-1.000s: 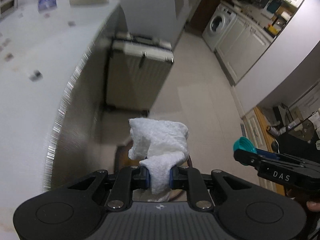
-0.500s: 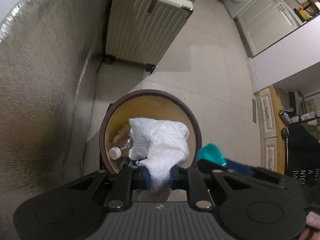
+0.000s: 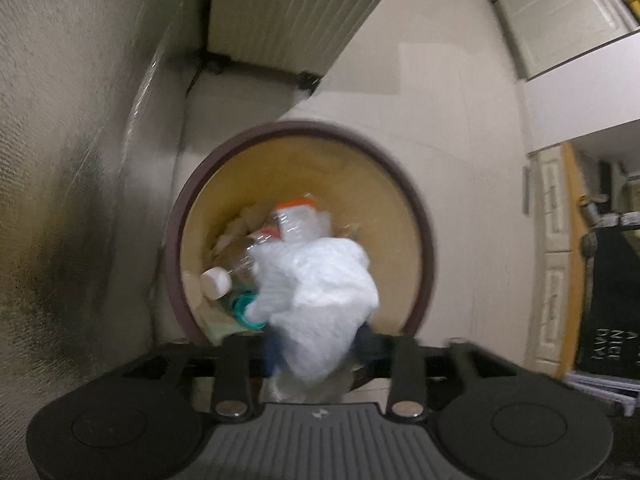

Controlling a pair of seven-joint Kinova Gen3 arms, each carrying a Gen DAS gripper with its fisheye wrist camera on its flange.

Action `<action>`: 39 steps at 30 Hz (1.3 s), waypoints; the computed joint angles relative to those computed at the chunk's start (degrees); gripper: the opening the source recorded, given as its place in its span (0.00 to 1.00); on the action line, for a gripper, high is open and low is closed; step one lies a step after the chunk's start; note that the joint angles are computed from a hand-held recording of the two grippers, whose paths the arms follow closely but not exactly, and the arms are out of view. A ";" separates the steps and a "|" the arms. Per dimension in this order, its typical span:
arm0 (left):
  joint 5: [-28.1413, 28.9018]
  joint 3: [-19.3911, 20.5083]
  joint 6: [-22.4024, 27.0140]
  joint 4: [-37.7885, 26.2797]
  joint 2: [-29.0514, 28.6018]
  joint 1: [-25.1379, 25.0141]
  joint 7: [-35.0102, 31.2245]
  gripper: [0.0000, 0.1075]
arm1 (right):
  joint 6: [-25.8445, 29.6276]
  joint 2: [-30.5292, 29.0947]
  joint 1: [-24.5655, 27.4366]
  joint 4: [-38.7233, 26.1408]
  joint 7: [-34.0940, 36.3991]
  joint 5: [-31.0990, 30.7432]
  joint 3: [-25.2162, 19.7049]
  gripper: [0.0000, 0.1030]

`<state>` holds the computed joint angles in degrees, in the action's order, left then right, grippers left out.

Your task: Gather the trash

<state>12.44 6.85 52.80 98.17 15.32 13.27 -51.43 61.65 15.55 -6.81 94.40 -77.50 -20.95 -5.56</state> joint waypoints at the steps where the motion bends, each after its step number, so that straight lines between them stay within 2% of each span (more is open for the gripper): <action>1: -0.57 0.00 0.87 -0.57 0.78 0.26 0.19 0.55 | -0.31 -0.02 0.18 0.09 0.05 -0.07 0.13 0.75; 4: -1.08 0.16 2.65 -1.05 2.18 0.50 -0.34 0.69 | -0.79 -0.06 0.47 0.06 0.03 -0.15 0.30 0.75; 6: -1.07 0.07 2.83 -0.31 2.18 0.53 -0.49 0.75 | -1.05 -0.13 0.46 0.22 -0.15 -0.12 0.30 0.75; 13: -2.29 -0.20 4.14 1.03 0.17 1.37 1.19 0.91 | -0.74 -0.26 0.42 0.41 -0.03 0.02 0.16 0.75; 16: -2.87 -0.24 4.43 1.61 -1.20 1.59 2.04 0.95 | -0.53 -0.87 0.26 0.22 0.00 0.06 0.11 0.75; 26: -6.95 0.27 6.41 0.90 -6.90 3.08 6.08 0.96 | 0.31 -6.03 0.76 -0.43 0.44 -0.54 0.96 0.77; 34: -11.20 1.77 9.69 -0.59 -13.85 4.13 10.37 0.96 | 1.43 -12.35 -0.41 -1.28 -0.98 0.96 1.74 0.91; 39: -13.27 3.22 12.51 -2.00 -19.07 3.85 12.33 0.96 | 2.30 -16.53 -2.37 -2.42 -4.86 4.11 1.47 0.97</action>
<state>-0.83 10.07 65.31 96.17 -3.76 17.13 -39.10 63.95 -0.98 -9.18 91.97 -82.36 -16.84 -4.09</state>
